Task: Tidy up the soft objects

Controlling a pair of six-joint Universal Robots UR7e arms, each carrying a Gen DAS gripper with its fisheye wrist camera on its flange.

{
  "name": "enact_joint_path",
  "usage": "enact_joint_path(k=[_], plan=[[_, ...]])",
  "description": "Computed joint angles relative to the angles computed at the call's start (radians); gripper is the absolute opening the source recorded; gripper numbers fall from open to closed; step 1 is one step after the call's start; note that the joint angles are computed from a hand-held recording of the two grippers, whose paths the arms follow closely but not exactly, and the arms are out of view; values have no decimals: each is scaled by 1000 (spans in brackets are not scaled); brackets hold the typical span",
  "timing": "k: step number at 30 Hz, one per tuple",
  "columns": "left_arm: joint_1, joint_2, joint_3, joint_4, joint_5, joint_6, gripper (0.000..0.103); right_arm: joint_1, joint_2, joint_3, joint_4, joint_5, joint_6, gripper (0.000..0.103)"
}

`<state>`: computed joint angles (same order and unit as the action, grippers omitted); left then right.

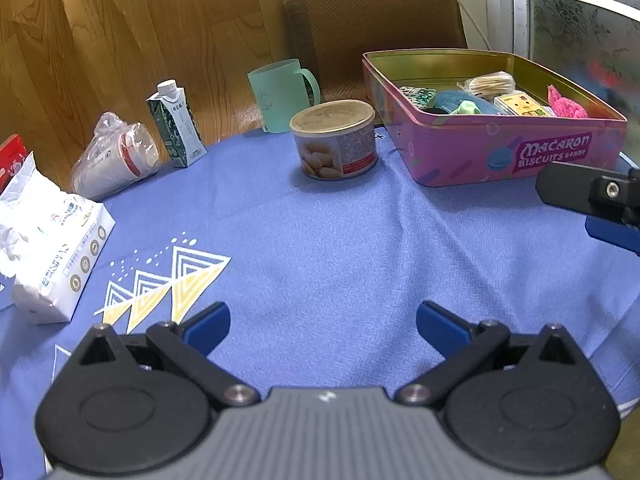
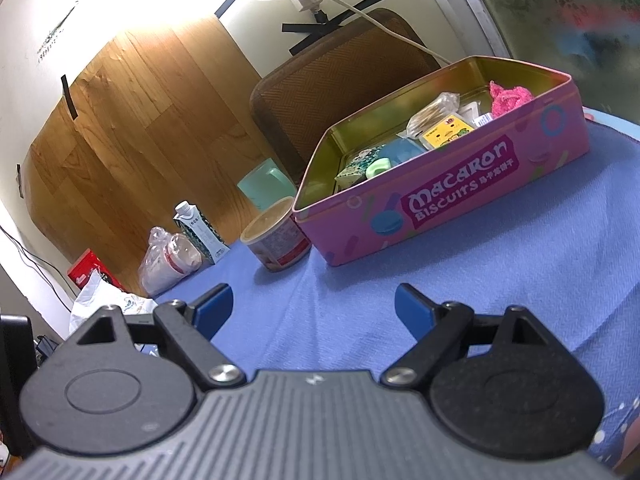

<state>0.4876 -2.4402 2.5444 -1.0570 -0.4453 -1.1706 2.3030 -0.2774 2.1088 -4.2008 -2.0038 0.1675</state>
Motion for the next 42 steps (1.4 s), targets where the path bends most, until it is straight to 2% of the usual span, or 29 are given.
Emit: enact_joint_path(k=[24,38,42], plan=[[-28,-17,1,61,20,-35,103,-2,5,1,-13,-6,1,90],[-166,-34,-29,338,24,-293,103,32,27,-19,-66,-56,-44,90],[-194,-46,-40,378,16,-330,103,40,35,-27,-85,-73,-53,90]])
